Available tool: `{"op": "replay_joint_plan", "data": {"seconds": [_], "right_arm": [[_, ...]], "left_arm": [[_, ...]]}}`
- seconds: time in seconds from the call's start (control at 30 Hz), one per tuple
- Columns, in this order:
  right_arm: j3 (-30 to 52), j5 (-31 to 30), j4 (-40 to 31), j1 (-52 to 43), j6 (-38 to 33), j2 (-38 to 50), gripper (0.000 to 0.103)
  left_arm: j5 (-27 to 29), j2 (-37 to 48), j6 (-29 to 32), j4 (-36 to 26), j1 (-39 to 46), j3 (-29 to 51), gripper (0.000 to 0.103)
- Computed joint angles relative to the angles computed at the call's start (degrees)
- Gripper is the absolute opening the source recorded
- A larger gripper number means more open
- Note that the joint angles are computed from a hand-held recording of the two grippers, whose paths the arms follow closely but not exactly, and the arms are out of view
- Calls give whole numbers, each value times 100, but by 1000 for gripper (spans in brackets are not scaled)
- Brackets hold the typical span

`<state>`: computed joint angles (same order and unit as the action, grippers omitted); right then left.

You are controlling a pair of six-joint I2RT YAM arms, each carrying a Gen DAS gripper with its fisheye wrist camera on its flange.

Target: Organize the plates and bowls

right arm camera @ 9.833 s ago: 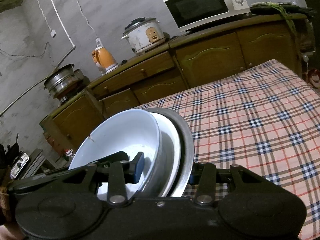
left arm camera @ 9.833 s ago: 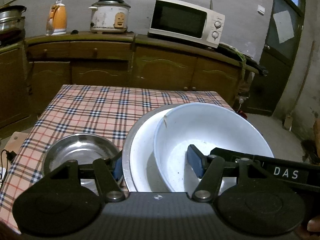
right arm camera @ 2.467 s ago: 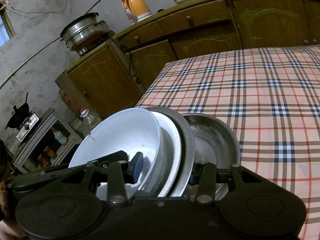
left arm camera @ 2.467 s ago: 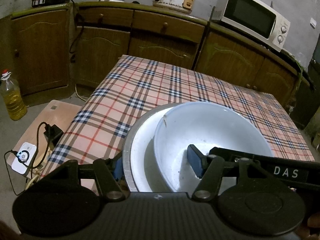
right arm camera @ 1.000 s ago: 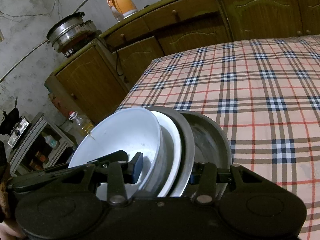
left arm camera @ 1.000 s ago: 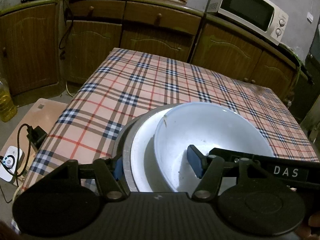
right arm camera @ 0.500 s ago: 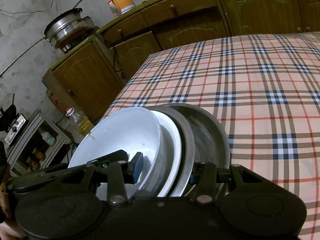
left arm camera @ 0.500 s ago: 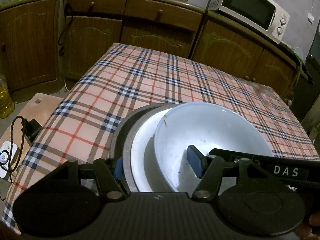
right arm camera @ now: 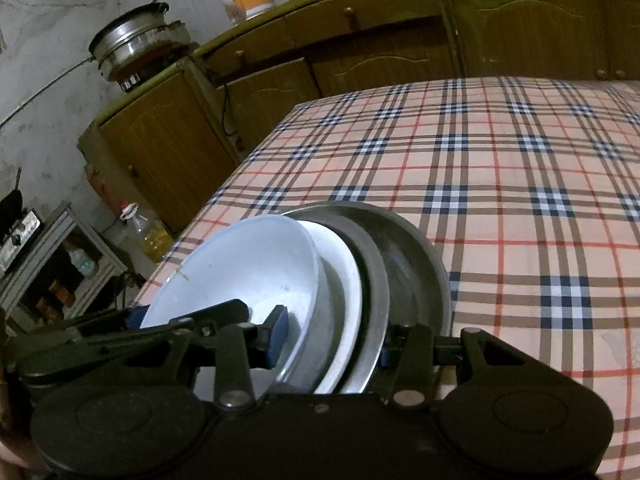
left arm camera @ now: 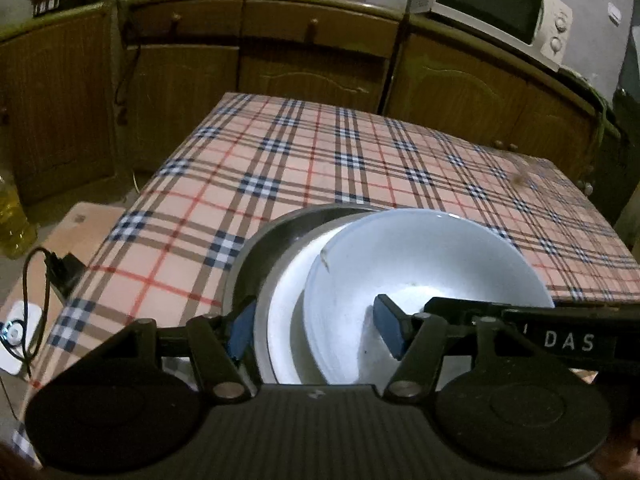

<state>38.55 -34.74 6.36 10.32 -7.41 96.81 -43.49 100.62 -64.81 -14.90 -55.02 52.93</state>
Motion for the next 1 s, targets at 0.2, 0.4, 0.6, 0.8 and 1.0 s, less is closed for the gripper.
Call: {"op": "replay_joint_plan", "data": {"seconds": [0.2,0.4,0.6,0.8,1.0], "right_arm": [[-26,33,36,23,-159,-30,53],[15,194,-86,134,-354,-128,53],[-33,394,-151,258,-592,-299,54],[62,590,-345,401,-790,-385,54],[165,650,-550,438,-928,-395,55]], "left_arm": [[-117,-87,7,126,-13,-123,63],[-325,-219,-61,-205,-136,-18,63],[-559,-215,-403,-659,-349,121,64],[-503,-232,-502,-762,-361,94,64],[-324,-85,-616,-904,-302,126,64]]}}
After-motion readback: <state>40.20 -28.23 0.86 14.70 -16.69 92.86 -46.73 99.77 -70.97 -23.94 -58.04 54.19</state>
